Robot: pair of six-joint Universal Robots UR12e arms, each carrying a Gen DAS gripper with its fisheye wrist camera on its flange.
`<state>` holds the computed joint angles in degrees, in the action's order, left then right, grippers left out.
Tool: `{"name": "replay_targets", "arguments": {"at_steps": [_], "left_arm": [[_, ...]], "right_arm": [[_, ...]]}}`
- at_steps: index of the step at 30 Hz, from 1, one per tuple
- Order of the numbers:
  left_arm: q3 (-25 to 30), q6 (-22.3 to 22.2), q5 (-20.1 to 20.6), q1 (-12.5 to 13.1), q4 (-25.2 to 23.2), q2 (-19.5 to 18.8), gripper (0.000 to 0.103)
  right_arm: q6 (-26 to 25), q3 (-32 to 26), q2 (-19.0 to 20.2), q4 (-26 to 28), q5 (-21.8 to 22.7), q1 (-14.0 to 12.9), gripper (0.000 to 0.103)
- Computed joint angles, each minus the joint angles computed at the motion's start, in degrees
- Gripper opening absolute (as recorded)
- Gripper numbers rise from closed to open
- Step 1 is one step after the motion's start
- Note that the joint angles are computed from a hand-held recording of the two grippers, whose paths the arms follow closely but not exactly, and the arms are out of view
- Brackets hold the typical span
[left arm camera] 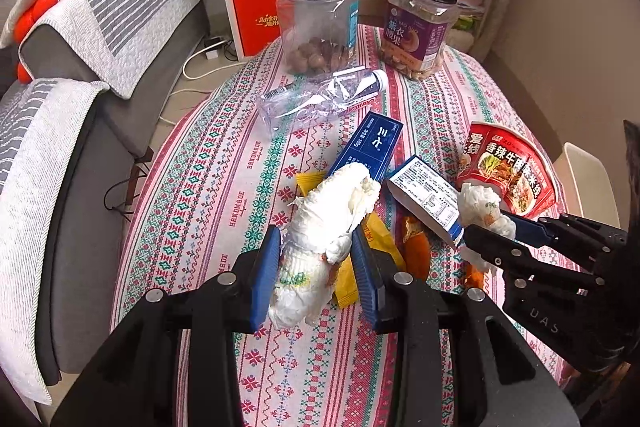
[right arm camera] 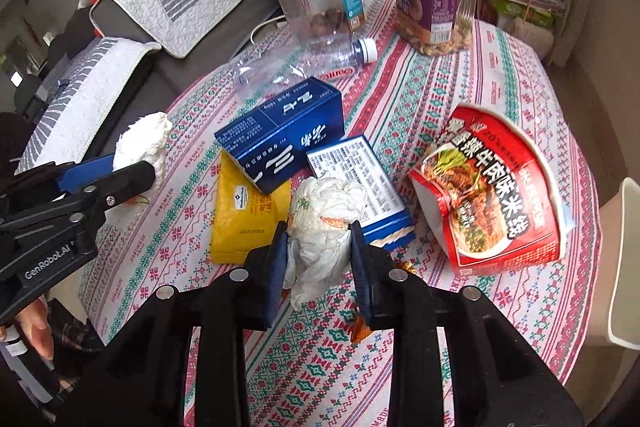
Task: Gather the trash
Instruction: 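Grasp the white tissue with the right tool while the left tool holds its tissue, then carry both tissues to the cream bin and open both tools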
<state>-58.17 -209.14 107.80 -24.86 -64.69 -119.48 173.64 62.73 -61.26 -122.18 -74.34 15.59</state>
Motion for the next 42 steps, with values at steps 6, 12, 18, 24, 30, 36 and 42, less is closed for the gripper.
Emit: {"name": "replay_targets", "arguments": {"at_steps": [6, 12, 18, 24, 30, 36, 42], "left_arm": [[-0.58, 0.27, 2.19, -0.70, 5.11, -0.02, 0.036], [0.36, 3.46, 2.75, -1.76, 9.99, -0.97, 0.037], [1.50, 4.29, 3.20, -2.69, 13.14, -1.91, 0.037], [3.15, 4.99, 3.67, -3.41, 14.56, -3.03, 0.037], [4.94, 5.36, 3.58, -4.00, 15.45, -4.26, 0.037], [6.44, 5.45, 3.64, -4.51, 15.55, -5.38, 0.037], [7.73, 5.47, 3.31, -4.90, 15.90, -6.27, 0.037]], "right_arm": [[1.80, 2.11, -1.27, -8.82, -2.40, -0.30, 0.028], [3.05, 3.65, -2.22, -14.89, -3.38, -0.89, 0.029], [3.01, 4.98, -3.14, -18.39, -4.65, -1.38, 0.029], [3.09, 6.11, -4.07, -20.65, -5.43, -2.12, 0.029], [3.51, 7.36, -5.07, -22.55, -6.80, -2.93, 0.029], [4.41, 8.36, -5.92, -23.98, -8.17, -4.05, 0.029], [5.65, 9.17, -6.68, -24.36, -9.54, -5.23, 0.029]]}}
